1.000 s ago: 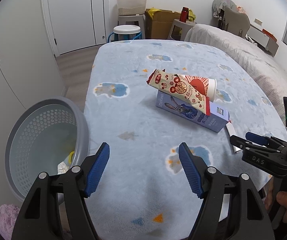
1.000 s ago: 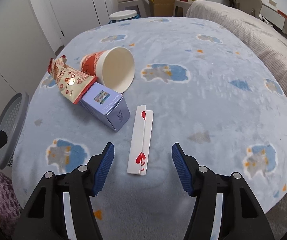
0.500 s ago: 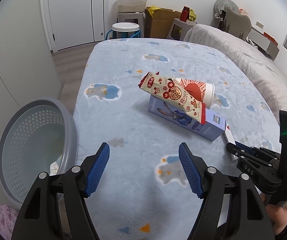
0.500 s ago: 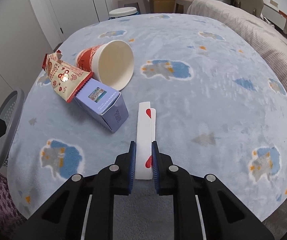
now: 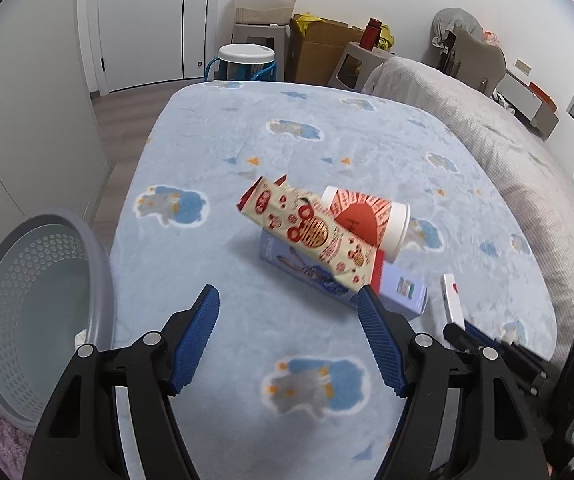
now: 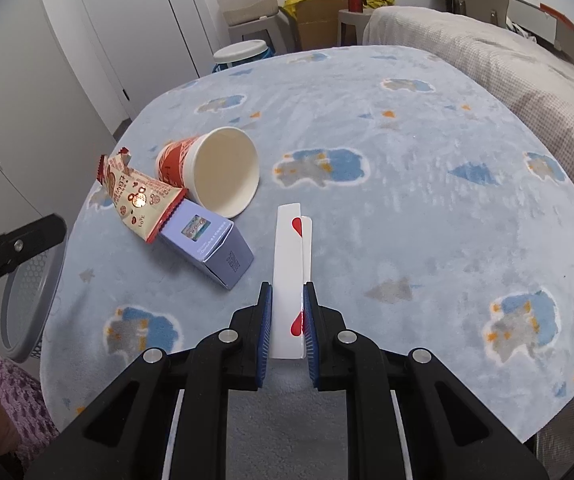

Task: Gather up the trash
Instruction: 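Grasp the white paper strip with red hearts with the right tool, then grasp the red-and-white snack wrapper with the left tool while the right tool holds the strip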

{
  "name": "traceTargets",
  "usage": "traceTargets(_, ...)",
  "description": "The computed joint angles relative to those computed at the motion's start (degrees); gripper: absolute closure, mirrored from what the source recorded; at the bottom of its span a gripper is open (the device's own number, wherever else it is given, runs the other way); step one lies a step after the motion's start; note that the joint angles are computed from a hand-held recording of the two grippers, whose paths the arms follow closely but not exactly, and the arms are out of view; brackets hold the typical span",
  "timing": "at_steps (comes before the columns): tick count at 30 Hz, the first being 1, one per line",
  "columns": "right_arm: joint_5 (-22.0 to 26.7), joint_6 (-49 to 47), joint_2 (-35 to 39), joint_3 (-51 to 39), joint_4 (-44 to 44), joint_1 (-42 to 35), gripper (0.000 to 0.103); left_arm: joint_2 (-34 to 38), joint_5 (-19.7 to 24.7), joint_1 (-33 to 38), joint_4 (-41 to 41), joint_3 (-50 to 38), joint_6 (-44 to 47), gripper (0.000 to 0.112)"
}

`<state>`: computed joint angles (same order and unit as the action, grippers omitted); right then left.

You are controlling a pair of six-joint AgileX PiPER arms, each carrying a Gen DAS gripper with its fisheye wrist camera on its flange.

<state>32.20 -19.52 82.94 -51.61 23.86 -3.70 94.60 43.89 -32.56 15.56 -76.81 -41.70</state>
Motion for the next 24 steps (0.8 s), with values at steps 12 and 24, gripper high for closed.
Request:
traceTargets(12,2.7,-8.2,0.4,-0.4,8.7,-3.9,0.087,11.7,3.9,1.1,-2.7,-13.9,-2.4,0.044)
traceTargets(24,4.7,-13.3,0.9,-0.8,14.3,-6.3,0.087,15.9,4.3,1.5,-3.3,-17.0,-3.6,0.048)
